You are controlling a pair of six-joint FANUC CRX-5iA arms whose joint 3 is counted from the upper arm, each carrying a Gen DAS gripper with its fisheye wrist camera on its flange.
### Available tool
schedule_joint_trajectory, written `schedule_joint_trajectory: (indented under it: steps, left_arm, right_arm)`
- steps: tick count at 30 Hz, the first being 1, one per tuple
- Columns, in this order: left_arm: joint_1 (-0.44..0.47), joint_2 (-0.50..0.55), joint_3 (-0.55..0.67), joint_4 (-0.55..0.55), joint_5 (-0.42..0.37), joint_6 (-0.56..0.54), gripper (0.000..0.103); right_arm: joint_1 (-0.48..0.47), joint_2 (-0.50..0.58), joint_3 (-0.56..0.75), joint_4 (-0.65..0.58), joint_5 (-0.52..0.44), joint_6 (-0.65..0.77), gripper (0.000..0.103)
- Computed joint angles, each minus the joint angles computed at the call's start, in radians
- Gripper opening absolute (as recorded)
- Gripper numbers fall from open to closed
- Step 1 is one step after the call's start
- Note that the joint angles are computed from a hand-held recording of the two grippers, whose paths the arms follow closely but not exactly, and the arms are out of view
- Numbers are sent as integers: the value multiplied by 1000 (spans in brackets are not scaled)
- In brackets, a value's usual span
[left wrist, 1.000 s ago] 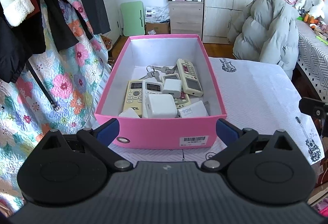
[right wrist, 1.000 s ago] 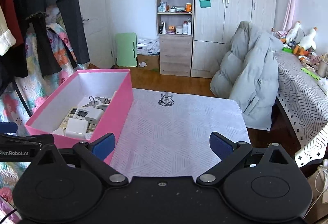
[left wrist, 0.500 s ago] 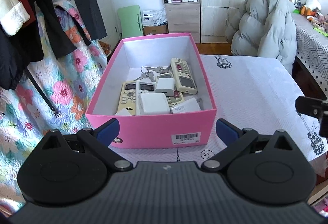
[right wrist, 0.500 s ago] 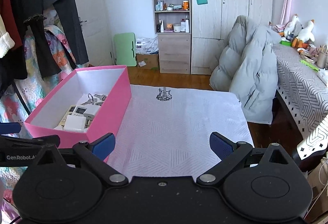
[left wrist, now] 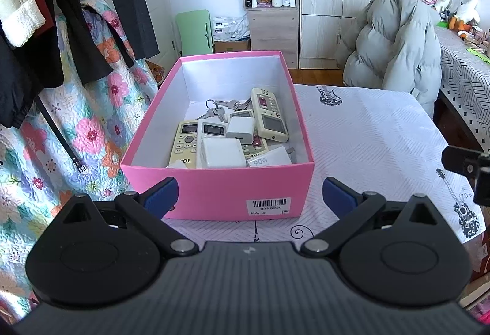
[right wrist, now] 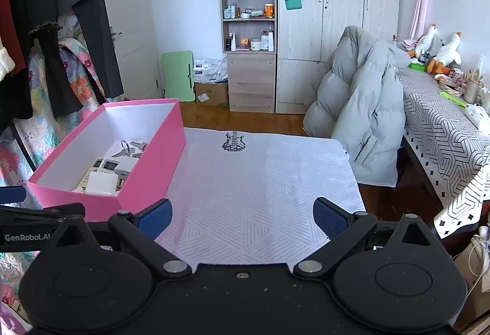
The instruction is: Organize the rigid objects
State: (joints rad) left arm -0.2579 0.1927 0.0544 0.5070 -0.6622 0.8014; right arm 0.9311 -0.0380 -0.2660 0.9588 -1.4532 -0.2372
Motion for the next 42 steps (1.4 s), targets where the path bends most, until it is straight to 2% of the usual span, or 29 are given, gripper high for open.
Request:
schedule_joint_trajectory:
  steps: [22,29,42]
  left_arm:
    - [6,-3,-19,24,19,-18,103]
    - [4,4,8,-31,1,34,103]
    - [10,-3,-7,-21,16,17,103]
  right_arm:
    - [4,13,18,-21,6,25,100]
    - [6,21,27,-23,5,30,100]
    - [6,24,32,-26,7,38,100]
